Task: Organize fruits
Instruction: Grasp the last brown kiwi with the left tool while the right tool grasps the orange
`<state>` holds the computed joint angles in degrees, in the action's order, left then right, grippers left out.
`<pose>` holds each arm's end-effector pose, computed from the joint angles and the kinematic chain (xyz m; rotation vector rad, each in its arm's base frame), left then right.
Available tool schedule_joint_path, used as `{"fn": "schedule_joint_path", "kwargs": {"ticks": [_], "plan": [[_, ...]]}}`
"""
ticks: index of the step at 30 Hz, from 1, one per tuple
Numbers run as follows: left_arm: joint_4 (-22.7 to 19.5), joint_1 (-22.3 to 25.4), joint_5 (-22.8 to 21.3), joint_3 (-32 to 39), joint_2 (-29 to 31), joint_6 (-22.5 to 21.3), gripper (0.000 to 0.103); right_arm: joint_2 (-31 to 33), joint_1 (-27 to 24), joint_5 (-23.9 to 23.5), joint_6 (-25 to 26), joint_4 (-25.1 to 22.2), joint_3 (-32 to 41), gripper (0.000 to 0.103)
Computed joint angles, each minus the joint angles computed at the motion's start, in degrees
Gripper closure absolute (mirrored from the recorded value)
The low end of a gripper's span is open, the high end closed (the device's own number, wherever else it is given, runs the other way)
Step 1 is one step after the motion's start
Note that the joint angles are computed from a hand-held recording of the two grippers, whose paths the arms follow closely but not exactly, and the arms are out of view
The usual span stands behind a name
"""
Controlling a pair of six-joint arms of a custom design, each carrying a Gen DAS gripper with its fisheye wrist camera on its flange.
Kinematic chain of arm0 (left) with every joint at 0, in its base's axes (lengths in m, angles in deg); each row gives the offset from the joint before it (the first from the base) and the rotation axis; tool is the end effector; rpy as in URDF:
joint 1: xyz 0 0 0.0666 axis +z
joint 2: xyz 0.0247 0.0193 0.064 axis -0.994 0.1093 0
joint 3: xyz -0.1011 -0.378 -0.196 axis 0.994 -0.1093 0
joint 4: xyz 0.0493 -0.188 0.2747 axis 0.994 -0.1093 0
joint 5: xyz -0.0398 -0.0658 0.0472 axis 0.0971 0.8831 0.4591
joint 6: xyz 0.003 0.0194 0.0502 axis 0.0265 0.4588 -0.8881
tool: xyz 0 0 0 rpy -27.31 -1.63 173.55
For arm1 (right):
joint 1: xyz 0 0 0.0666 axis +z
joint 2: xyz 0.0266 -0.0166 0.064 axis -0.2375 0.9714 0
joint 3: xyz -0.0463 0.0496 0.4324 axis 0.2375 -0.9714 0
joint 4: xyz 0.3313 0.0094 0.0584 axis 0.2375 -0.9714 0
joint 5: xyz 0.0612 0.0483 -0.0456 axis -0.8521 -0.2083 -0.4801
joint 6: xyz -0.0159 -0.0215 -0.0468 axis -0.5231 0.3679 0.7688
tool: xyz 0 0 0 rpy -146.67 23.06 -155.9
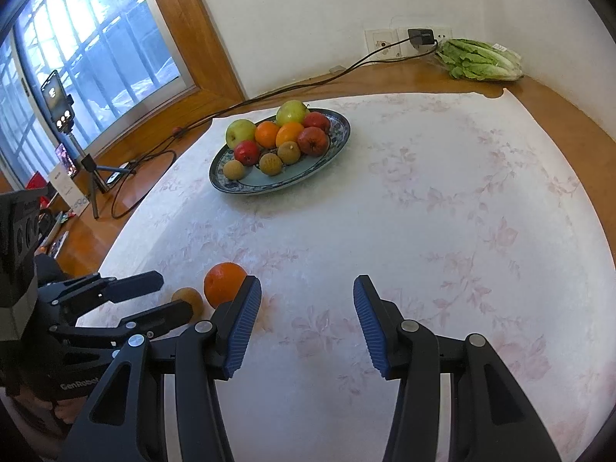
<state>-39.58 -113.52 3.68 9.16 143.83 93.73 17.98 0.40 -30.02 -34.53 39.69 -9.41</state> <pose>0.5197 -0.3017 0.3613 0.5984 2.5254 -0.3374 0.4946 0.1250 0.3721 0.1934 2.4446 0.3216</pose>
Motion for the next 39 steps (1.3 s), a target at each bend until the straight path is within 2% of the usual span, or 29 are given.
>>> {"fn": "schedule_joint_path", "kwargs": {"ticks": [1,3,7,12,25,39], "plan": [[0.1,0.0,0.6,-0.1,0.1,-0.1,0.054,0.0,0.0,-0.1,-0.1,0.0,0.0,0.052],[0.2,0.0,2.1,0.0,0.3,-0.2,0.064,0.0,-0.1,-0.2,-0.2,0.1,-0.1,0.052],[-0.1,-0.3,2.0,0.2,0.8,-1.4,0.076,0.2,-0.1,-0.5,-0.3,0.1,0.0,0.052],[0.6,0.2,2.9,-0.1,0.6,-1.0,0.076,0.5,-0.1,-0.8,-0.3,-0.2,0.2,0.052],[2.3,2.4,-1.6,-0.4,0.2,1.8,0.076,1.3,1.6,-2.8,0.8,-0.6,1.7,0.052],[2.6,3.8,0.0,-0.7,0.4,3.3,0.076,4.8,3.7,-3.6,3.0,-2.3,5.3,0.052]]}}
